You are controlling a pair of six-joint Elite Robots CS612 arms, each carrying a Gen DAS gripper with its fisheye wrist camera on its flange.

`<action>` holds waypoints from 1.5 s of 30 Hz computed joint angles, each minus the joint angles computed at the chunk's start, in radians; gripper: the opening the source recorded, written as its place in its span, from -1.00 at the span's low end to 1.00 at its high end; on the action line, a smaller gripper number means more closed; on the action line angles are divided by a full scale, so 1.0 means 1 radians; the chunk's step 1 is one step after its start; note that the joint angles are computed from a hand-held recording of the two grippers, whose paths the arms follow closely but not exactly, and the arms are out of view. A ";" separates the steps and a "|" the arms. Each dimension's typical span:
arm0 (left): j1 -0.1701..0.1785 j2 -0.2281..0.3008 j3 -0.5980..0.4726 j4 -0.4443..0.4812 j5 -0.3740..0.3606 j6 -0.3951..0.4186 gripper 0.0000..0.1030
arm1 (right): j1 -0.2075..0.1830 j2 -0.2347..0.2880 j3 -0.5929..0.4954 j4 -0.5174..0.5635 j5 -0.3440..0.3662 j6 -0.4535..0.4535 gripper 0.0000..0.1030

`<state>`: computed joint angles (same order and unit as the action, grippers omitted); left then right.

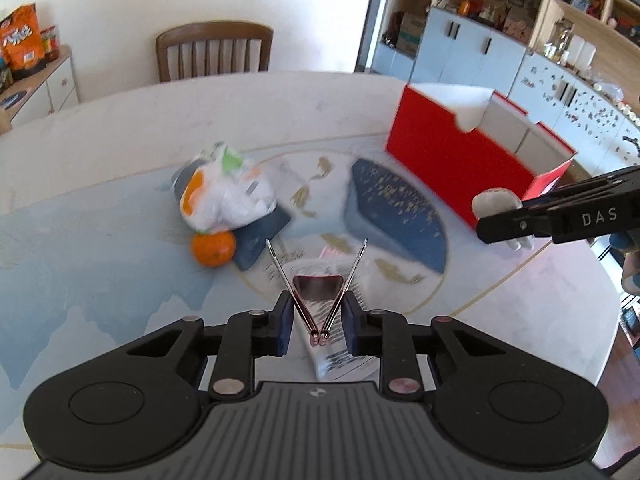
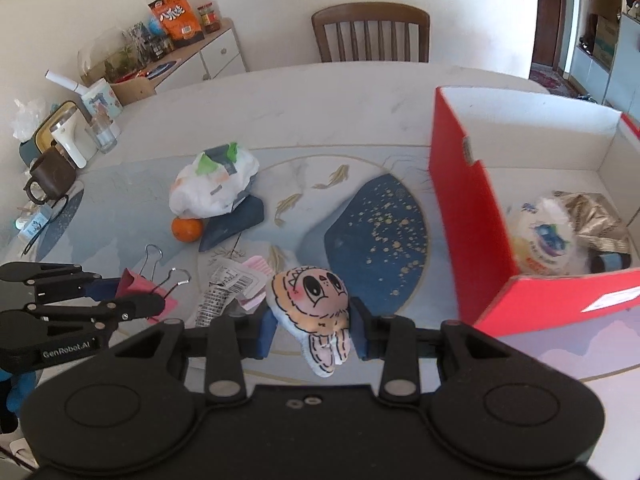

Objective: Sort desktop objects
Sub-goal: 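Carry the binder clip and cartoon figure over the red box with both tools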

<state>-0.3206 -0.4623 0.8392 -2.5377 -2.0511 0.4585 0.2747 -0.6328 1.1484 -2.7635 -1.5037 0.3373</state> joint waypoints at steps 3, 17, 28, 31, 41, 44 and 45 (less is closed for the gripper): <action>-0.005 -0.015 0.017 -0.017 -0.021 0.002 -0.53 | -0.004 -0.019 0.026 -0.016 0.001 0.002 -0.29; -0.049 -0.051 0.052 -0.075 -0.125 -0.002 -0.53 | -0.042 -0.106 0.148 -0.090 -0.019 0.005 -0.29; -0.108 -0.050 0.044 -0.114 -0.147 -0.016 -0.53 | -0.092 -0.146 0.222 -0.142 -0.023 -0.016 -0.29; -0.126 -0.045 0.037 -0.127 -0.142 -0.016 -0.53 | -0.108 -0.154 0.238 -0.157 -0.025 -0.029 -0.29; -0.179 -0.016 -0.022 -0.117 -0.098 0.006 -0.53 | -0.159 -0.152 0.253 -0.188 -0.026 -0.091 -0.28; -0.191 0.000 -0.052 -0.106 -0.078 0.016 -0.53 | -0.174 -0.145 0.245 -0.185 -0.014 -0.099 -0.28; -0.195 0.008 -0.067 -0.099 -0.071 0.016 -0.53 | -0.179 -0.143 0.243 -0.184 -0.014 -0.106 -0.28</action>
